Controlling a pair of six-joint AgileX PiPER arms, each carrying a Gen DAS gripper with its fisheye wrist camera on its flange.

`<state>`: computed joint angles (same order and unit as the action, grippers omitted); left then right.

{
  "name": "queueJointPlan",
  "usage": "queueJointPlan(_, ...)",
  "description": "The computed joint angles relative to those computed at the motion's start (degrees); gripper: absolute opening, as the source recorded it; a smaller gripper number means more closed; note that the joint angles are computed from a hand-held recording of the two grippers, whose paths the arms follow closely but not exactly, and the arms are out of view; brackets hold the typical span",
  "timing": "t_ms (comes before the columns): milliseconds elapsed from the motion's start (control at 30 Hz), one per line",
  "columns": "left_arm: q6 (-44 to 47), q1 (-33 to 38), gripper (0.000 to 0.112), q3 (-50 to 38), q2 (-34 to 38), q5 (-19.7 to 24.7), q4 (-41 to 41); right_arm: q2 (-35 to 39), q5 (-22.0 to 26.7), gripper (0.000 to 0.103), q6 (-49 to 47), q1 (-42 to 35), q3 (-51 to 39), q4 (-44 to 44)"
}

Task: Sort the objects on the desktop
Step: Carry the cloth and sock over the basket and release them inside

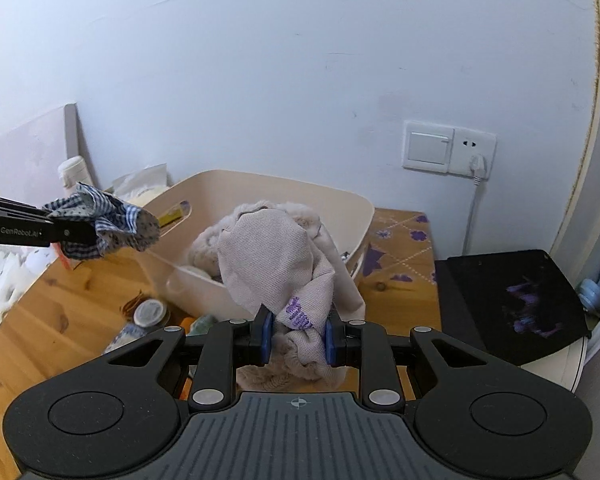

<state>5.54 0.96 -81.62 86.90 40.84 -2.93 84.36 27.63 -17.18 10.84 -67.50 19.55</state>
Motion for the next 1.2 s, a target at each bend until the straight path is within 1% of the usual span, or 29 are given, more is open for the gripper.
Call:
queueJointPlan(267, 2.9, 0.9, 0.013, -9.4, 6.1, 1.6, -0.9, 4.2, -1.0, 0.023, 3.2, 1.2, -4.2, -3.1)
queueJointPlan(567, 5.1, 0.2, 0.013, -17.3, 13.2, 2.1, -1.4, 11.7, -0.9, 0.023, 7.2, 2.3, -13.0, -6.8)
queueJointPlan(733, 5.2, -0.1, 0.013, -22.1, 17.8, 3.9, -1.1, 15.4, 0.0, 0.023, 9.3, 3.1, -17.8, -9.3)
queueJointPlan(933, 3.3, -0.7, 0.013, -23.4, 20.9, 3.9, 1.0, 20.0, 2.6, 0.023, 10.7, 4.3, -23.7, -10.7)
queueJointPlan(1000, 3.0, -0.8, 0.013, -24.3, 22.2, 4.6, 1.5, 21.6, 3.8, 0.024, 10.8, 4.5, -25.3, -10.5)
queueJointPlan(1100, 2.8, -0.9, 0.013, -26.3, 24.4, 7.0, 2.2, 23.8, 5.7, 0.024, 12.0, 4.9, -27.3, -11.5)
queueJointPlan(1200, 4.4, -0.4, 0.013, -30.0, 27.0, 11.4, 0.2, 25.2, 7.1, 0.025, 13.6, 5.4, -28.6, -12.3)
